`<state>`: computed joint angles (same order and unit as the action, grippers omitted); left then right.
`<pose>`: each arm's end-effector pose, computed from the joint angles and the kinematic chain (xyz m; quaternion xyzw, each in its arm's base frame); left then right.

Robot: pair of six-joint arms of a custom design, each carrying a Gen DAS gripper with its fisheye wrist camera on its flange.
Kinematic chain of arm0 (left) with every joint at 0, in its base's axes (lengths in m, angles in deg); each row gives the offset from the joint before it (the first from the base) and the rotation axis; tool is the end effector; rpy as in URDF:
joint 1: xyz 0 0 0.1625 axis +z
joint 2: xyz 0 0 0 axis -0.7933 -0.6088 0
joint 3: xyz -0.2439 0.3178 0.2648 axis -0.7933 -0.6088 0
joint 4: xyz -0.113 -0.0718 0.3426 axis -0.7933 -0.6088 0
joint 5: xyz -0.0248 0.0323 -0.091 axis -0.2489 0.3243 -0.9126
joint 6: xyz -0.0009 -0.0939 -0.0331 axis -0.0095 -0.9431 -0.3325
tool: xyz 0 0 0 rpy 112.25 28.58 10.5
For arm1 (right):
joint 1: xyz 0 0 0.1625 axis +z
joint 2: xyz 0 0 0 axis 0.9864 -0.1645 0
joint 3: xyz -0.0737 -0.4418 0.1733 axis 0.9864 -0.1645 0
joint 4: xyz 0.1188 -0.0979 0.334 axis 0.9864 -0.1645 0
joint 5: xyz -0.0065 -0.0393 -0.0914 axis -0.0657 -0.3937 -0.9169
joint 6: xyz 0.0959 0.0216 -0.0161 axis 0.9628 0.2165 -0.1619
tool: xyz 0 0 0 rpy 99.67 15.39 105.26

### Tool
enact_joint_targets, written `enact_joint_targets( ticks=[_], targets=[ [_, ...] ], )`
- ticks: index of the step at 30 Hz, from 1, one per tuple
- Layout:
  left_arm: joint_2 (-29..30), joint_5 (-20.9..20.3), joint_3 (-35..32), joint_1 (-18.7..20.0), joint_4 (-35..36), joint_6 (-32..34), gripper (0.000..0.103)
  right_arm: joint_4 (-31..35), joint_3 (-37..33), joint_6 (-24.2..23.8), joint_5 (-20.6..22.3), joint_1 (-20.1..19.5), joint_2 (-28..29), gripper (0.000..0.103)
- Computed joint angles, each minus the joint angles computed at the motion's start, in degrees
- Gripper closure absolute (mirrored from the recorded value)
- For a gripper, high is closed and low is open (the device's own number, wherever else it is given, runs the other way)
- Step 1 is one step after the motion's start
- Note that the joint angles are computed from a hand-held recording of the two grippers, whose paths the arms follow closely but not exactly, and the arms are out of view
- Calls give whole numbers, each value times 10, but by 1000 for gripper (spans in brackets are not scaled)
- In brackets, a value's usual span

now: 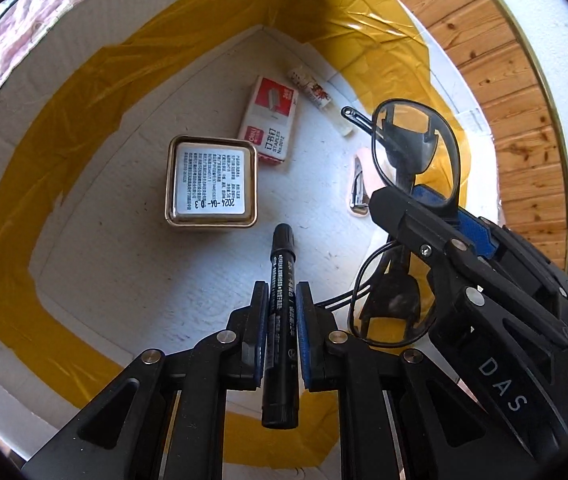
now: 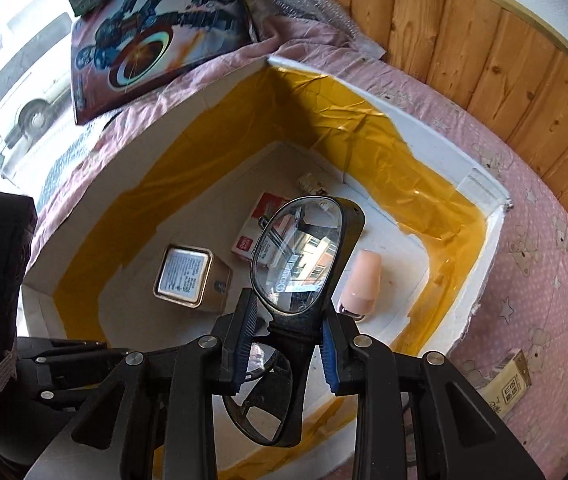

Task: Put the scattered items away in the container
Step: 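Open the left tool dropping the marker while the right tool releases the glasses into the box, then move both tools back toward the tape roll and action figure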

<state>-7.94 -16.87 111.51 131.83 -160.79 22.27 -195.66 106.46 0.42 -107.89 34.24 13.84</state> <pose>0.0190 -0.7920 0.2799 0.1580 0.9712 0.0684 0.1646 0.4109 -0.7309 -0.0693 0.1204 -0.9239 0.1656 0.3231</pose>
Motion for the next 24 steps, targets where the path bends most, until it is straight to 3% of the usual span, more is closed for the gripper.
enact_joint_targets(
  ticks=[3, 7, 10, 19, 24],
  targets=[
    [0, 0, -2, 1, 2, -2, 90, 21, -12, -1, -3, -1, 4, 72],
    [3, -2, -19, 5, 17, -25, 73, 19, -9, 9, 0, -2, 1, 71],
    [2, -8, -25, 7, 21, -32, 68, 4, -1, 12, 7, -2, -3, 70],
    [0, -10, -35, 5, 7, -58, 66, -45, 36, 22, 18, 0, -22, 69],
    [-11, 3, -3, -5, -43, -42, 66, -138, 88, 39, 56, -1, -48, 69]
  ],
)
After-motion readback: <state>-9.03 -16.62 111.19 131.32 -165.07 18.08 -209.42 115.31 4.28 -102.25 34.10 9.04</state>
